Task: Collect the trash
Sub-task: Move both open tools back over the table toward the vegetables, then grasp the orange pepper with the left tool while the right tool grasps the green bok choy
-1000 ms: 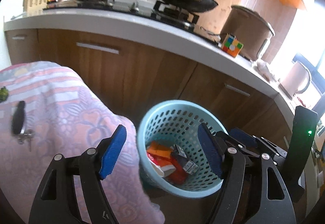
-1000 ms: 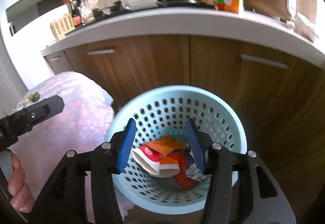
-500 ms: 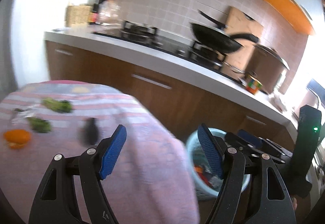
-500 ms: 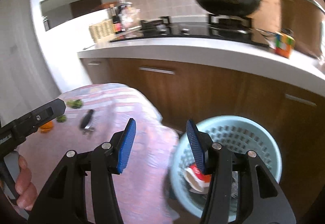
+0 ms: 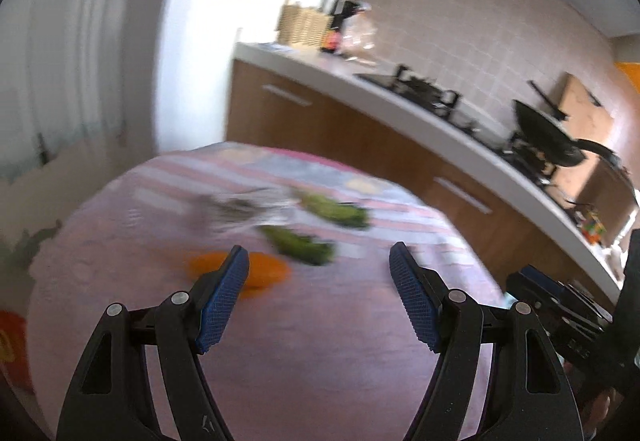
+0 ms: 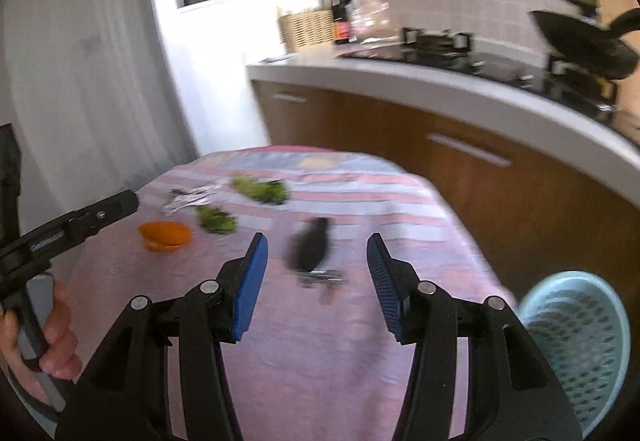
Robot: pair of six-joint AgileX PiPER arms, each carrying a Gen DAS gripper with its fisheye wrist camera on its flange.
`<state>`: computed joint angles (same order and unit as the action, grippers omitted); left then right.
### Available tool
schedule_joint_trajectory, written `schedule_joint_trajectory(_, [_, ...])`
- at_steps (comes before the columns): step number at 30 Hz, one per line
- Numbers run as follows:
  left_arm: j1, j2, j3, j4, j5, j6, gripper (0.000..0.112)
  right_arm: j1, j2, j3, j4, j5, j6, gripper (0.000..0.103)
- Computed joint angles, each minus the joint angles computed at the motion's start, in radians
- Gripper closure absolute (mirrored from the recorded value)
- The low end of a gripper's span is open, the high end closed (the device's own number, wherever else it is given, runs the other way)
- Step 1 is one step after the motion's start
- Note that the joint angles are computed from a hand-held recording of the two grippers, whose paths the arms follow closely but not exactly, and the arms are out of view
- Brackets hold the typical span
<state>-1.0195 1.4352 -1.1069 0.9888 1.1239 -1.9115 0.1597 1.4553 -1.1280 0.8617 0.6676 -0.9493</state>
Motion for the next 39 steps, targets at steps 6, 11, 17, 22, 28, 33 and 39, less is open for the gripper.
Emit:
schedule_joint_trajectory(6, [0.281,-0.118,0.182,-0.166,-0.245,0.215,0.041,0.128,0.103,0.023,0.100,-0.066,-0.067,0.055])
schedule_joint_trajectory(11, [0.440,-0.128,0.261,-0.259,-0.470,0.329,0.044,0.158,0.156,-0.002,0.046,-0.097,-0.016,0.055])
schedule_joint_trajectory(17, [0.364,-0.139,0.284,-0.305,-0.556,0.362,0.060,0.133,0.196,-0.017,0.056,-0.088,-0.014,0.055])
schedule_joint_trajectory(22, [0.261,-0.137,0.268,-0.354,-0.580,0.391,0.062,0.129,0.183,0.001,0.100,-0.095,-0.065,0.055])
schedule_joint_trajectory(28, [0.216,-0.073,0.204,-0.252,-0.428,0.296,0.055,0.145,0.168,0.006,0.082,-0.098,-0.070,0.055])
schedule_joint_trajectory(33, [0.288,0.020,0.128,-0.287,-0.384,0.328,0.055,0.170,0.169,-0.052,0.009,-0.064,-0.039,0.055])
schedule_joint_trajectory(39, [0.258,0.092,0.088,-0.187,-0.307,0.243,0.065,0.260,0.258,-0.215,-0.165,-0.032,0.088,0.055])
